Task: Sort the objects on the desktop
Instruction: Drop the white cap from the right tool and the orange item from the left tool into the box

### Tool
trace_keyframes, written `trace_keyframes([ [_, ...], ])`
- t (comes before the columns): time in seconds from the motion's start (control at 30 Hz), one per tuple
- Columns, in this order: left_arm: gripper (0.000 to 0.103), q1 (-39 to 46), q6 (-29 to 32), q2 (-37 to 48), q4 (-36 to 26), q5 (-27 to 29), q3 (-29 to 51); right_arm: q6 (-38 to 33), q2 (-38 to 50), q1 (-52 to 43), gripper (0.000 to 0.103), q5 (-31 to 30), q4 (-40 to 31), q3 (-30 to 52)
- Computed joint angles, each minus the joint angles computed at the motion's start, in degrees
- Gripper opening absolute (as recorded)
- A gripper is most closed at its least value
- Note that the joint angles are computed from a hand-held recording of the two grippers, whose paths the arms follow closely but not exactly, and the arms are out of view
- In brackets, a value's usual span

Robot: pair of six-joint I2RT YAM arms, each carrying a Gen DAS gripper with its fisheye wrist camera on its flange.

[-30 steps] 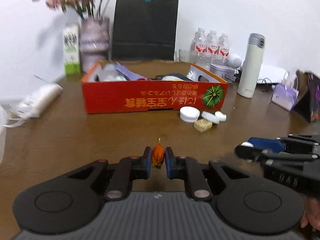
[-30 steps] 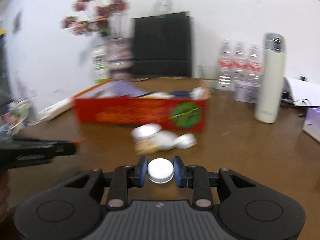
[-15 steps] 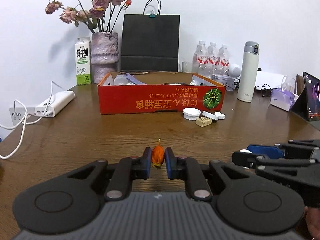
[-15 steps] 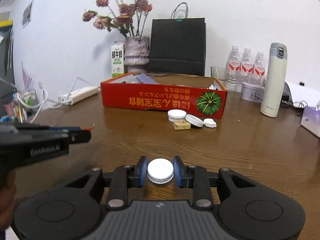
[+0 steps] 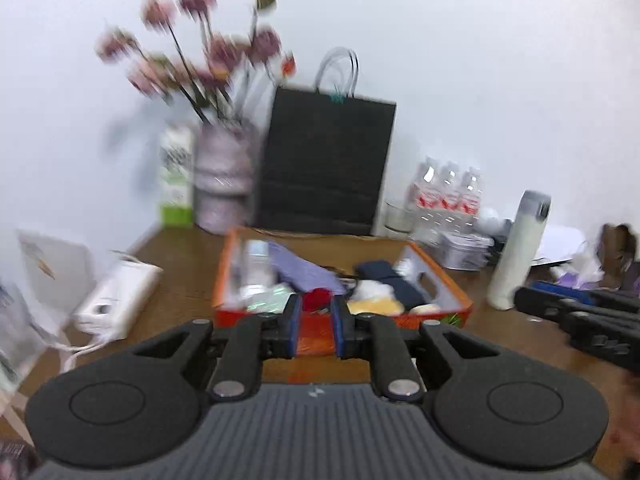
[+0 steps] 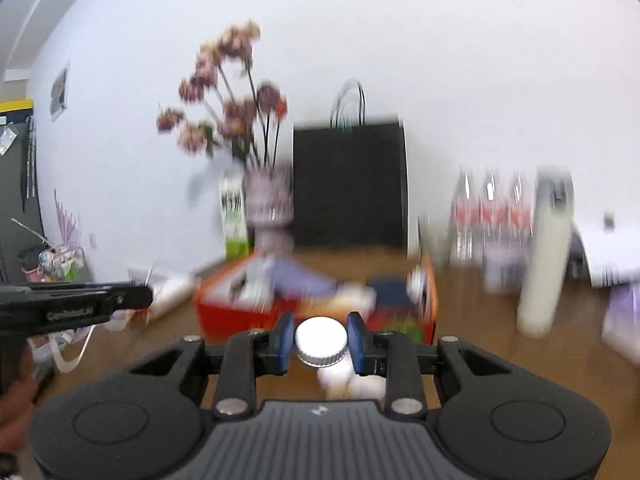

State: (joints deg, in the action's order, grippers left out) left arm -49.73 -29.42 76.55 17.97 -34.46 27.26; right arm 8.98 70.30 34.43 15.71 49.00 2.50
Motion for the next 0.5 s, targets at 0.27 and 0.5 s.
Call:
trace_keyframes([
  [0.27, 0.016, 20.2, 6.7, 32.0, -25.8, 28.4, 42.1, 2.7, 33.0, -17.9, 0.028, -17.3, -42.5, 50.5],
  [0.5, 0.082, 20.5, 7.7, 29.1, -20.6, 26.6, 34.7, 4.4, 40.1, -17.9, 0.059, -16.5, -40.9, 52.6],
])
